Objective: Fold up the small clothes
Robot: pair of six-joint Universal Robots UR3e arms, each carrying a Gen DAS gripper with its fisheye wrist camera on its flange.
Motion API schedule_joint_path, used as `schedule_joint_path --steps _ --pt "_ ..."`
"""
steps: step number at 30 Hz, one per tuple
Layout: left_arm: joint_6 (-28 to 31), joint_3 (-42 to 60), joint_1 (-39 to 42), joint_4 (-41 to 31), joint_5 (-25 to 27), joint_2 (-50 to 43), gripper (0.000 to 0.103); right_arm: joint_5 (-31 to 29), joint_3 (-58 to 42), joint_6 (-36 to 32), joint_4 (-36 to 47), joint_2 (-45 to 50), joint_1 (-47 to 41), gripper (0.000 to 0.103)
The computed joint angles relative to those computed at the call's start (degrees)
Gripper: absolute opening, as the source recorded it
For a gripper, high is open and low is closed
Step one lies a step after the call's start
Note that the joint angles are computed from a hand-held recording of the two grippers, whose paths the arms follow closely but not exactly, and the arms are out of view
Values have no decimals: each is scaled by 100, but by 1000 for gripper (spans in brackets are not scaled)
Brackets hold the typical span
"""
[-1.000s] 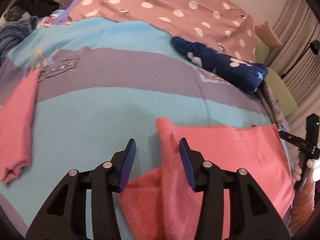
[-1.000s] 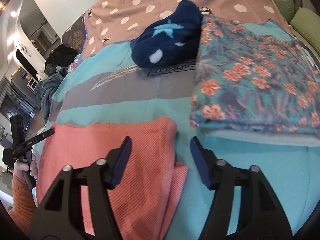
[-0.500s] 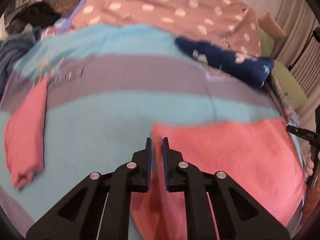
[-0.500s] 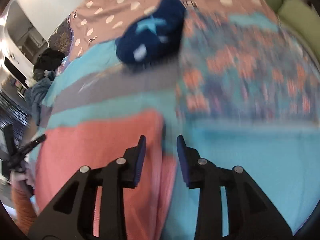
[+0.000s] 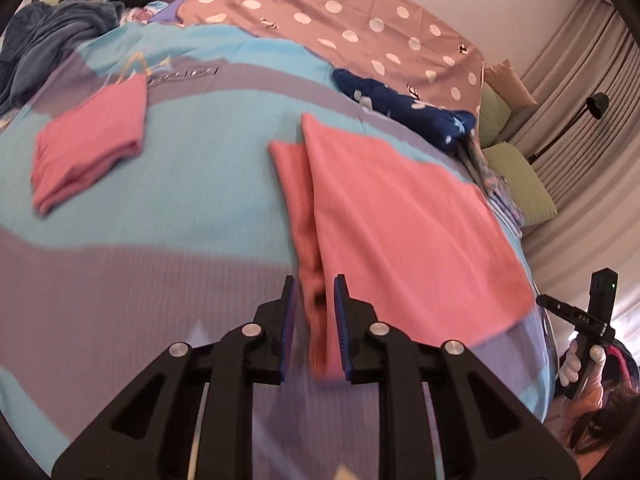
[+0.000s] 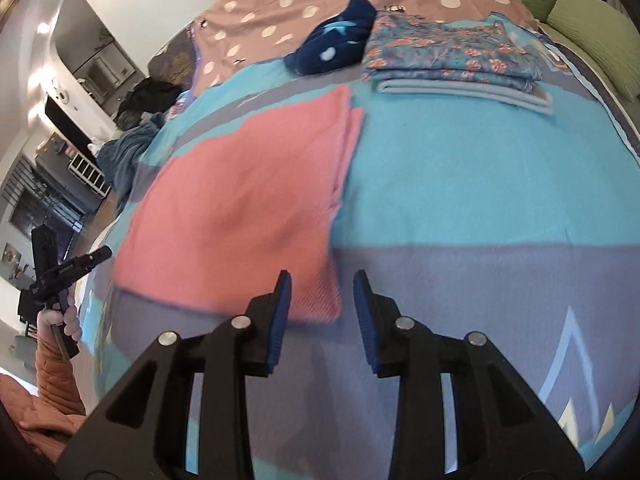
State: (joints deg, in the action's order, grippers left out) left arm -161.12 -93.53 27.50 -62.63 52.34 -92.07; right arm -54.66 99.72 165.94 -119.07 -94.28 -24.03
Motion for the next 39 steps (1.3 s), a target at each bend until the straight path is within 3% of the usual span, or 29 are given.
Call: schedule_joint_path --steps 3,5,7,10,12,15,18,19,20,22,24,27,29,31,36,39 --pt "325 -467 271 -422 -131 603 26 275 429 5 66 -425 -227 37" --pt "468 -709 390 -633 -160 929 38 391 700 -26 174 -712 -381 38" --pt "615 -957 473 -759 -221 1214 43 361 906 -60 237 -897 -444 39" --pt "781 -1145 547 -942 -295 1308 43 251 1073 29 171 -839 -358 40" --pt "553 -1205 483 -715 -265 1154 43 148 1184 102 -18 -768 -255 40" --pt "336 -1156 324 -453 -331 832 43 279 1252 186 -103 -689 -259 43" --pt "423 -976 198 -632 -576 535 43 416 1250 219 -92 -652 -258 44" --pt "411 -996 211 -601 -648 499 43 408 1261 241 -143 -635 -226 45" --pt "407 -1021 252 -572 -703 490 34 393 1274 275 -204 -619 -197 46" --pt "427 -1128 442 -583 -922 510 6 417 1329 313 -276 -619 -197 46" --pt "580 -1292 649 -721 -1105 712 6 466 1328 325 -275 -596 -236 46" --pt "852 -1490 680 -873 -848 1144 0 557 1422 300 -285 -633 -326 46" --pt "793 -1736 730 -781 -408 1264 0 622 1467 345 -346 -624 -356 46" --pt "932 -2059 1209 -1079 -796 1460 0 762 1552 367 -333 -661 -439 50" --pt "674 -1798 963 -903 -596 1945 0 1141 1704 365 -146 -768 -611 52" --pt "375 -1272 230 -510 -532 1735 18 1306 1891 301 -141 -926 -696 52"
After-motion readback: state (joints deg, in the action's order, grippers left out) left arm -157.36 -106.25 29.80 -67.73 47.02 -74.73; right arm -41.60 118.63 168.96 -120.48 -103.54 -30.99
